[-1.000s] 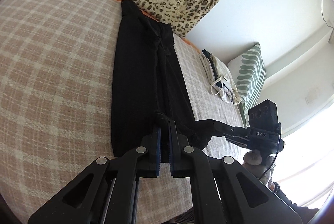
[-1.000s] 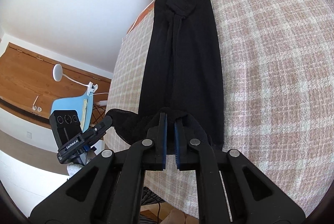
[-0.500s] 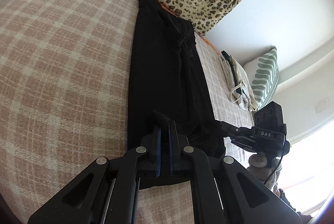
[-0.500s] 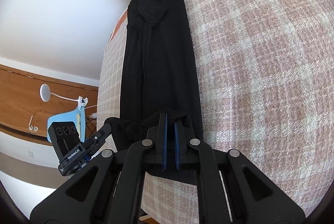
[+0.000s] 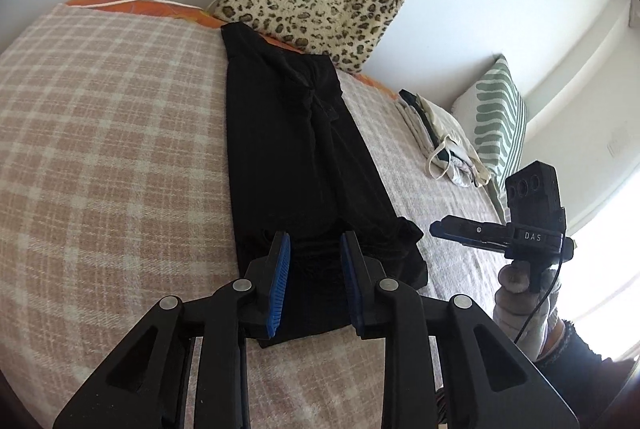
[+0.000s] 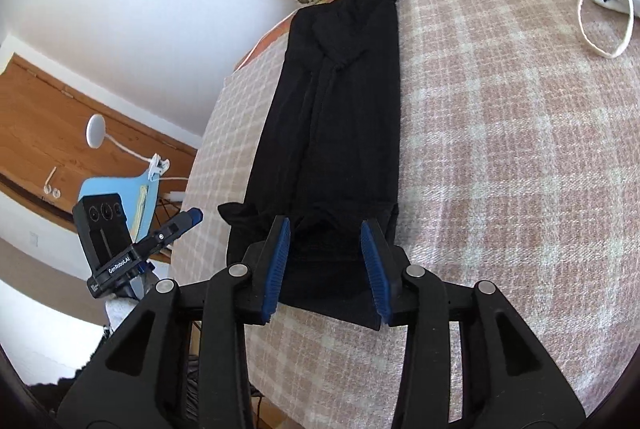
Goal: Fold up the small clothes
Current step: 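Open both tools and release the hem end of the strip, then slide both open tools along the strip to its collar end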
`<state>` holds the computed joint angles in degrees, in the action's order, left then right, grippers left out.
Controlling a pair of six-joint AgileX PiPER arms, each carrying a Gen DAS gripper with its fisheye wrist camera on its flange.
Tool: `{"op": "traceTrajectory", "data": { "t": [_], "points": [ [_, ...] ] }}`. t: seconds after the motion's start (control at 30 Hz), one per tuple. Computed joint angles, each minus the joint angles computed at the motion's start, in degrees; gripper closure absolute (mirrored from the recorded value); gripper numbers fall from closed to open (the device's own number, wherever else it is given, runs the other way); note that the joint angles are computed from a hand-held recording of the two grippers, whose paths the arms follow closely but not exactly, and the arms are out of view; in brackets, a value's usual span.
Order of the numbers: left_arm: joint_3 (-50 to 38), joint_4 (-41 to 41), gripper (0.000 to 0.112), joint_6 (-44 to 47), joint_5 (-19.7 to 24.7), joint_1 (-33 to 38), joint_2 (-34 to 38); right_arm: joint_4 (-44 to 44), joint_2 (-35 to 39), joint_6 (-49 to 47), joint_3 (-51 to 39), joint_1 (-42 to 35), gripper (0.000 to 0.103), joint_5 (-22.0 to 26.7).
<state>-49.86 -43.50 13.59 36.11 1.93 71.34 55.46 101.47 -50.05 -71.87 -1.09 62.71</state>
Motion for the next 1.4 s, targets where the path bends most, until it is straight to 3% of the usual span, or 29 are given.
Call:
{"op": "traceTrajectory", "data": {
  "t": [0.13,0.4,0.57,0.73,0.8,0.87,0.93,1.0,1.23,1.3,1.37,1.4],
  "points": [
    [-0.2,-4.1,0.091,3.9,3.1,-2.4,3.6,-4.9,-1.1,-2.7,0.8,6.1,0.076,0.0],
    [-2.8,-6.4,0.091,4.7,3.8,-2.5,9.2,-12.9,3.1,4.2,-4.2,12.8,0.078,-4.7],
    [-6.8,0.6,0.091,-1.6,-0.8,-3.8,11.9,-15.4,3.8,8.2,-6.0,14.5,0.078,-13.5],
    [-7.9,1.0,0.087,-2.8,-2.7,-0.6,11.5,-13.0,3.3,7.4,-7.7,13.3,0.078,-17.5],
    [-7.4,1.8,0.085,-2.9,-2.7,0.7,10.1,-12.2,2.9,7.8,-8.4,12.2,0.078,-16.5],
    [-6.7,0.6,0.083,-1.0,-1.5,2.7,9.0,-13.3,2.5,8.4,-8.8,10.6,0.075,-15.4],
    [-6.3,1.8,0.072,-1.2,-0.5,4.0,8.4,-15.8,2.1,9.8,-8.5,10.2,0.058,-15.8],
    [-5.3,4.2,0.072,-2.4,-0.8,4.5,7.7,-17.6,2.1,11.5,-8.2,9.7,0.051,-16.2],
    [-4.4,6.5,0.072,-3.8,-1.3,3.2,10.8,-18.6,6.2,14.5,-10.8,8.5,0.051,-12.8],
    [-3.8,5.4,0.075,-3.4,-2.5,2.8,11.3,-19.5,6.1,14.6,-10.6,9.5,0.055,-13.7],
    [-3.4,5.5,0.081,-3.6,-3.6,2.1,11.4,-21.6,5.4,15.4,-10.0,10.8,0.067,-15.6],
    [-3.0,5.3,0.097,-3.2,-4.5,1.8,11.2,-21.5,5.1,14.8,-9.5,11.1,0.077,-15.9]
  ]
}}
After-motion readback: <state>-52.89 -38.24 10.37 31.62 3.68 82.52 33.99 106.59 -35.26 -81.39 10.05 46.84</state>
